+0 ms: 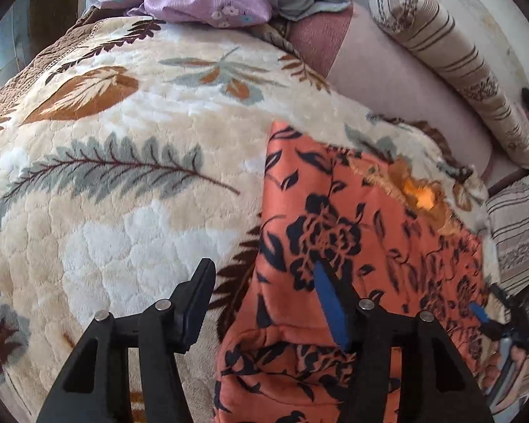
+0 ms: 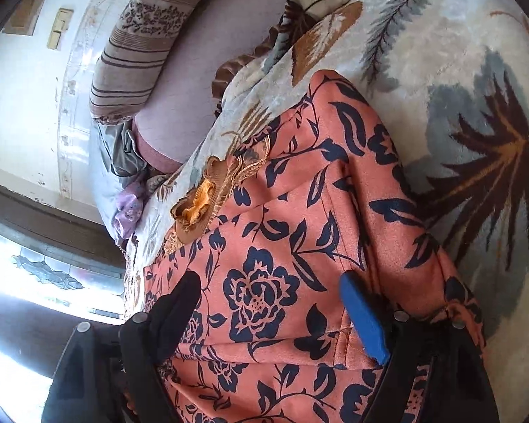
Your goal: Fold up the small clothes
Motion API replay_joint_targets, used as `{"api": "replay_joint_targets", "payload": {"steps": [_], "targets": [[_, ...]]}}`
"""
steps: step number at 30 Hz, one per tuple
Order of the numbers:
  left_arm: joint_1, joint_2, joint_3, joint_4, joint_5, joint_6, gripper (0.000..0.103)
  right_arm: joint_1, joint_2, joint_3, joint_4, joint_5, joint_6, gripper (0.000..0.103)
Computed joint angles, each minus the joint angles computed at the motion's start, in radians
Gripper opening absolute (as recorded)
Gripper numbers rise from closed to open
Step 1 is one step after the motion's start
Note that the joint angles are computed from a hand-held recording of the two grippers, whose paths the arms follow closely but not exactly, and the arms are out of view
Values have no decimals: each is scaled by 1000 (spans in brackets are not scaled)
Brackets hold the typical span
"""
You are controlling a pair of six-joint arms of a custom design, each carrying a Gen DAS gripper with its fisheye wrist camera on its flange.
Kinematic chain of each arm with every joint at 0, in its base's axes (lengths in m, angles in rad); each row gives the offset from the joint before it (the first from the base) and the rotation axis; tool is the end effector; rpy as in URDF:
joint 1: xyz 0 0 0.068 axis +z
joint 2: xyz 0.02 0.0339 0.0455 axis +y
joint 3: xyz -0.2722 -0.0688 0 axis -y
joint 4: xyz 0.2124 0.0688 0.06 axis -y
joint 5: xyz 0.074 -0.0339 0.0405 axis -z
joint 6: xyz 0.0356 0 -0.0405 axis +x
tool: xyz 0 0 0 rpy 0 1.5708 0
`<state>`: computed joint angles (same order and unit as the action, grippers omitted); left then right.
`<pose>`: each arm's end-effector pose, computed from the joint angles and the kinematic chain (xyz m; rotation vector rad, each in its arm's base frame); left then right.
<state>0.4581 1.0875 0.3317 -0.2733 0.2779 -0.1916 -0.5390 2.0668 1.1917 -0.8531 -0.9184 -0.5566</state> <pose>0.1344 0.0554 0.1598 -0.7223 2.4561 -0.2602 0.2864 -0.1383 0.1339 0.0767 2.5399 1.1761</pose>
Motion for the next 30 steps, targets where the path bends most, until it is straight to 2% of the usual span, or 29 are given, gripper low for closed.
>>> {"api": "replay_joint_targets", "payload": {"steps": [3, 6, 7, 8, 9, 10, 11, 12, 14, 17, 18, 19, 20, 21, 24, 26, 27, 28, 29, 30], "targets": [[62, 219, 81, 18, 165, 62, 58, -3, -11, -5, -1, 3, -25, 84], [44, 363, 117, 83, 169, 28, 58, -8, -2, 0, -10, -8, -30, 84], [45, 395, 130, 92, 165, 33, 36, -10, 4, 6, -18, -11, -36, 84], [46, 404, 140, 85, 147, 42, 19, -11, 9, 11, -27, -12, -45, 84], [77, 406, 145, 77, 179, 53, 11, -14, 14, 16, -37, -14, -57, 84], [103, 405, 144, 83, 180, 58, 9, -15, 18, 19, -43, -17, -67, 84], [108, 393, 139, 92, 135, 64, 7, -18, 23, 23, -49, -19, -79, 84], [113, 397, 138, 97, 90, 78, 1, -20, 25, 23, -53, -20, -89, 84], [165, 428, 157, 75, 123, 126, 2, -23, 27, 24, -56, -22, -101, 84], [182, 307, 137, 71, 131, 124, 4, -19, 17, 38, -82, -9, -92, 84], [199, 282, 144, 55, 170, 122, 21, -15, 8, 53, -103, 4, -78, 84], [216, 274, 163, 26, 225, 131, 48, -11, -6, 67, -121, 10, -73, 84], [205, 263, 165, 28, 256, 122, 57, -9, -20, 84, -137, -5, -81, 84], [181, 246, 163, 43, 259, 109, 61, -7, -29, 105, -152, -29, -90, 84], [73, 298, 159, 115, 221, 53, 61, 19, 4, 215, -174, -61, -29, 86], [37, 397, 161, 165, 200, 20, 61, 38, 113, 347, -236, -72, 5, 86], [7, 428, 151, 188, 143, 5, 58, 50, 203, 449, -306, -51, 10, 86], [-7, 448, 139, 222, 99, 3, 44, 57, 258, 501, -289, -13, 63, 84], [-4, 441, 129, 240, 85, 4, 43, 42, 304, 544, -304, -58, 82, 81], [9, 433, 133, 224, 96, 8, 43, 23, 302, 548, -267, -98, 138, 81]]}}
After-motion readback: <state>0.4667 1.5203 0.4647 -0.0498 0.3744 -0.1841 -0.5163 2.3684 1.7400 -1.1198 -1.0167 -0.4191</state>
